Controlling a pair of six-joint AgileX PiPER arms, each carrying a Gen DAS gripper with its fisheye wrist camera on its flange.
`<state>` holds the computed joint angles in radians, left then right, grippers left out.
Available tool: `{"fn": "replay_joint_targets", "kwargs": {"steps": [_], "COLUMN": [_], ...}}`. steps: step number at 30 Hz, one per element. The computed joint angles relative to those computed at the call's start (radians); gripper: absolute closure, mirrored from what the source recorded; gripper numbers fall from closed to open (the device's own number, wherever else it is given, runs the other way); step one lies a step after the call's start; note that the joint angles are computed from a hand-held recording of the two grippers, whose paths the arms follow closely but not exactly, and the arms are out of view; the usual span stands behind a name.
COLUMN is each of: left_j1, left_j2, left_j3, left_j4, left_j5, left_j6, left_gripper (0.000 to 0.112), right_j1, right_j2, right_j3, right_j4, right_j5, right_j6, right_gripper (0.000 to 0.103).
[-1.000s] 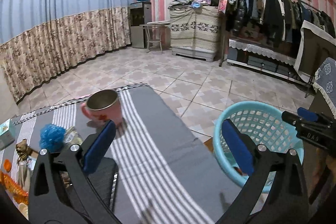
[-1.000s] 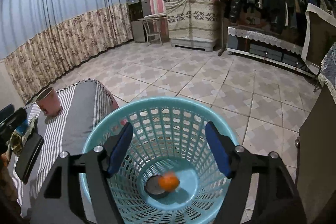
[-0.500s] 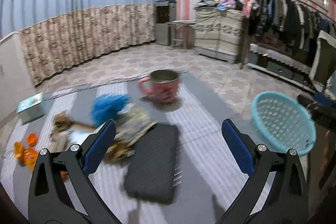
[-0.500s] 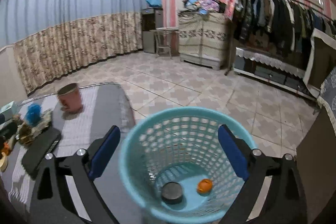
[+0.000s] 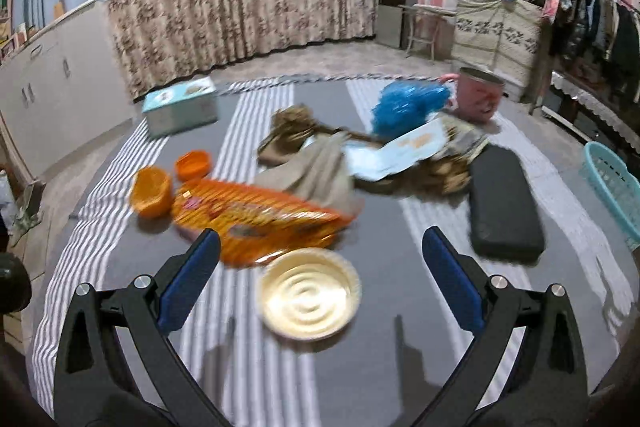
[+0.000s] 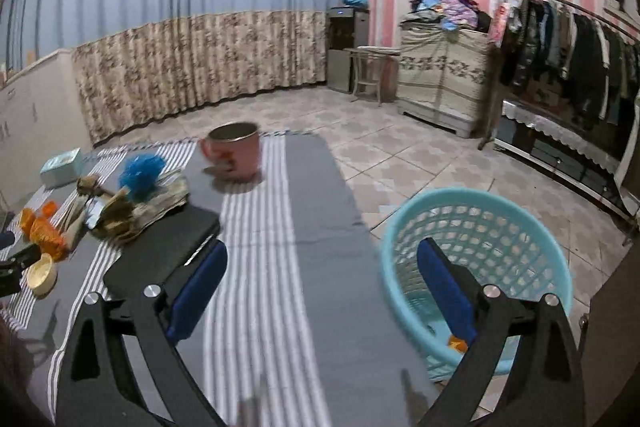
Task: Collect trash
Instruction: 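Grasp the cream plastic lid with the left gripper and lift it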
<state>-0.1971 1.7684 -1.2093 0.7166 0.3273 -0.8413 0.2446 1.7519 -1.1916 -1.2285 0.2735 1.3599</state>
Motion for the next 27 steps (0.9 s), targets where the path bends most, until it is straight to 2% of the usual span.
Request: {"fn": "replay_joint_targets", "kwargs": {"steps": [2, 5, 12, 14, 17, 20, 23, 27], "left_j1": [0.011, 0.034, 0.057, 0.065, 0.076, 0.075, 0.063, 0.046], "left_j2": [0.001, 0.011, 0.075, 0.084, 0.099, 0.099, 0.098, 0.086], "left_j3": [0.018, 0.029, -0.027, -0.036, -0.058, -0.057, -0.055, -0.042], "left_j4": [-0.016, -0.149, -0.327, -0.389, -0.488, -0.495, -0.479, -0.418], "left_j5": [-0.001, -0.015, 0.045, 0.056, 0.078, 0.078, 0.075, 0.06], "left_j6": [0.019, 0.141, 0.31, 0.364, 0.455, 0.458, 0.461, 0.419], "left_gripper": [0.015, 0.015, 0.016, 0.019, 0.03, 0.038, 0.052, 0.052], "right_j1": [0.022, 0.04, 0.026, 0.023, 0.016, 0.016, 0.015, 0.02], "right_j2": [0.012, 0.045, 0.085, 0.091, 0.097, 0.101, 0.105, 0.112], "right_j3": [-0.005, -0.046, -0.094, -0.1, -0.111, -0.117, -0.124, -0.127], "right_j4": [0.029, 0.141, 0.345, 0.362, 0.401, 0.41, 0.418, 0.391], "right_j5": [0.01, 0.037, 0.058, 0.066, 0.069, 0.07, 0.077, 0.083], "right_j6": [-0.031, -0.153, -0.357, -0.377, -0.407, -0.414, -0.427, -0.407], "right_gripper": [0.009, 0.009, 0.009, 0.009, 0.009, 0.009, 0.009, 0.009]}}
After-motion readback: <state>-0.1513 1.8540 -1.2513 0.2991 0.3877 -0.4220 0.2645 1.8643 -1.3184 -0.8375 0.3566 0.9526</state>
